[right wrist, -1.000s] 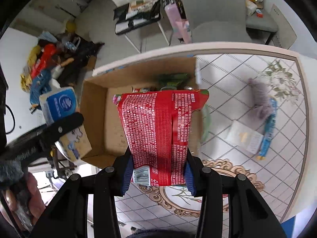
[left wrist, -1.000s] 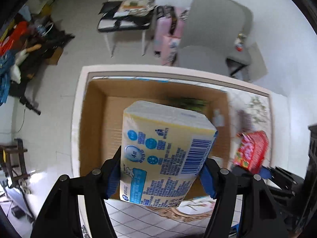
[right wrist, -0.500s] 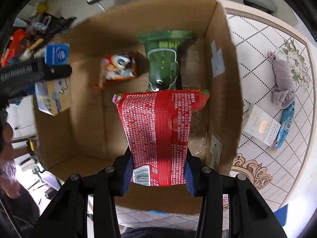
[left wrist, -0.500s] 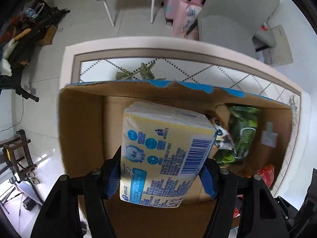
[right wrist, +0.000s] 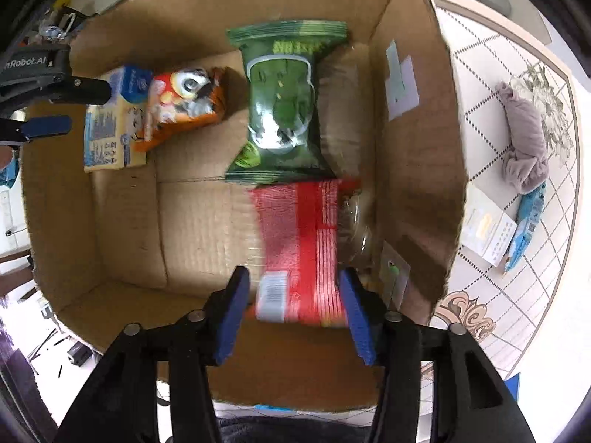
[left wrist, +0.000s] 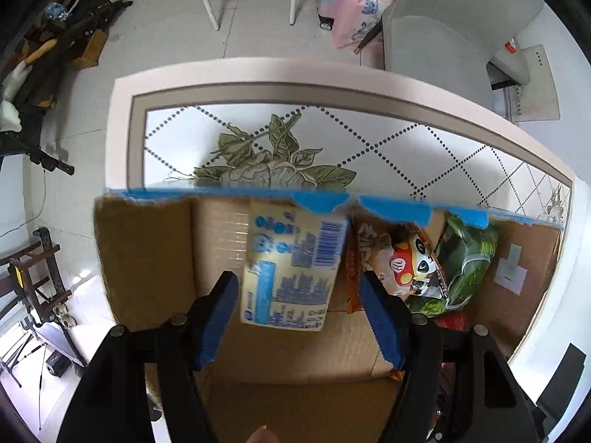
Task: Organize soft objects
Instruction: 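Carry both items into the cardboard box and open both grippers, then move both grippers back over the remaining items on the table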
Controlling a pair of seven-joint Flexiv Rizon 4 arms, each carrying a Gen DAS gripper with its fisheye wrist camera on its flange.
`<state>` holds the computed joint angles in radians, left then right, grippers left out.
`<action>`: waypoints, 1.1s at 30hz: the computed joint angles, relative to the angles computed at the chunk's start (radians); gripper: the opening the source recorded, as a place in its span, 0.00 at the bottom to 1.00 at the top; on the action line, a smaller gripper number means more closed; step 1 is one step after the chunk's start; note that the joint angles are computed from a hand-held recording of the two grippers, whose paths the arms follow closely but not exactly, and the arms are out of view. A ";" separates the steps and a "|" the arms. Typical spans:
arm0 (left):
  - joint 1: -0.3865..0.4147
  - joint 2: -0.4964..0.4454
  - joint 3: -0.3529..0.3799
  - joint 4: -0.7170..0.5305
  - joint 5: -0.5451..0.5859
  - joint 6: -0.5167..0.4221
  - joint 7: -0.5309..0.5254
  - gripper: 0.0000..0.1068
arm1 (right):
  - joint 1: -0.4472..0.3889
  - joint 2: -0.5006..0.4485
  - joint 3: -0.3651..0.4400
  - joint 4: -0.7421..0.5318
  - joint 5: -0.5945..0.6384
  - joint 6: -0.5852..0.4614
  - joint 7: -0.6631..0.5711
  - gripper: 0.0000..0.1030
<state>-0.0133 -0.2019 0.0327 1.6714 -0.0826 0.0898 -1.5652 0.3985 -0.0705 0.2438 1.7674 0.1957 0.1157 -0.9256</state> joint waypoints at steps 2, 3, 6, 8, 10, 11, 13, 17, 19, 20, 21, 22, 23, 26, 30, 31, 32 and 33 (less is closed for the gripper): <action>0.001 0.018 0.001 0.005 -0.009 -0.004 0.003 0.62 | -0.002 0.005 -0.002 -0.010 0.001 0.001 -0.008 0.70; 0.002 0.026 0.003 0.009 -0.010 -0.002 0.003 0.62 | 0.000 0.008 -0.002 -0.017 -0.002 0.000 -0.008 0.70; 0.003 0.074 0.006 0.038 -0.023 0.011 0.013 0.67 | 0.000 0.030 -0.001 -0.026 -0.013 -0.006 -0.013 0.76; 0.003 0.123 0.011 0.074 -0.035 0.025 0.023 0.83 | 0.002 0.051 0.002 -0.030 -0.011 -0.010 -0.012 0.87; -0.004 0.175 0.012 0.106 -0.014 0.042 0.028 0.90 | 0.003 0.067 0.002 -0.034 -0.012 -0.003 -0.016 0.91; -0.005 0.200 0.012 0.122 -0.004 0.052 0.031 0.90 | 0.001 0.077 0.002 -0.022 -0.010 0.008 -0.018 0.91; -0.006 0.252 0.016 0.152 0.002 0.052 0.047 0.90 | -0.002 0.106 0.002 -0.011 -0.012 0.014 -0.019 0.91; 0.000 0.345 0.022 0.200 -0.009 0.035 0.070 0.90 | 0.006 0.153 0.013 0.016 -0.059 0.022 -0.018 0.91; -0.001 0.388 0.019 0.218 -0.008 0.027 0.070 0.90 | 0.007 0.172 0.011 0.022 -0.058 0.022 -0.024 0.91; -0.003 0.414 0.018 0.227 -0.009 0.020 0.072 0.90 | 0.006 0.186 0.010 0.029 -0.051 0.027 -0.027 0.91; -0.003 0.424 0.015 0.232 -0.011 0.019 0.071 0.90 | 0.006 0.195 0.009 0.032 -0.045 0.029 -0.027 0.91; -0.005 0.442 0.013 0.235 -0.015 0.010 0.069 0.90 | 0.004 0.209 0.006 0.033 -0.028 0.032 -0.031 0.91; -0.006 0.458 0.012 0.238 -0.018 0.003 0.068 0.90 | 0.002 0.219 0.002 0.037 -0.011 0.041 -0.032 0.91; -0.012 0.485 -0.003 0.228 -0.018 -0.005 0.061 0.90 | -0.007 0.253 -0.010 0.042 0.035 0.051 -0.045 0.91; -0.032 0.494 -0.035 0.193 -0.019 0.006 0.041 0.90 | -0.038 0.324 -0.032 0.070 0.053 0.064 -0.048 0.91; -0.041 0.492 -0.047 0.184 -0.020 0.019 0.034 0.90 | -0.049 0.342 -0.042 0.076 0.054 0.060 -0.049 0.91; -0.054 0.485 -0.062 0.172 -0.026 0.034 0.023 0.90 | -0.060 0.358 -0.052 0.083 0.052 0.054 -0.054 0.91; -0.065 0.477 -0.073 0.159 -0.029 0.040 0.015 0.90 | -0.073 0.373 -0.062 0.088 0.046 0.046 -0.059 0.91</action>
<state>-0.0786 0.2750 -0.0404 1.8303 -0.1118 0.1302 -1.5503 0.3257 0.3029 0.1818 1.8556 0.2420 0.1617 -0.9847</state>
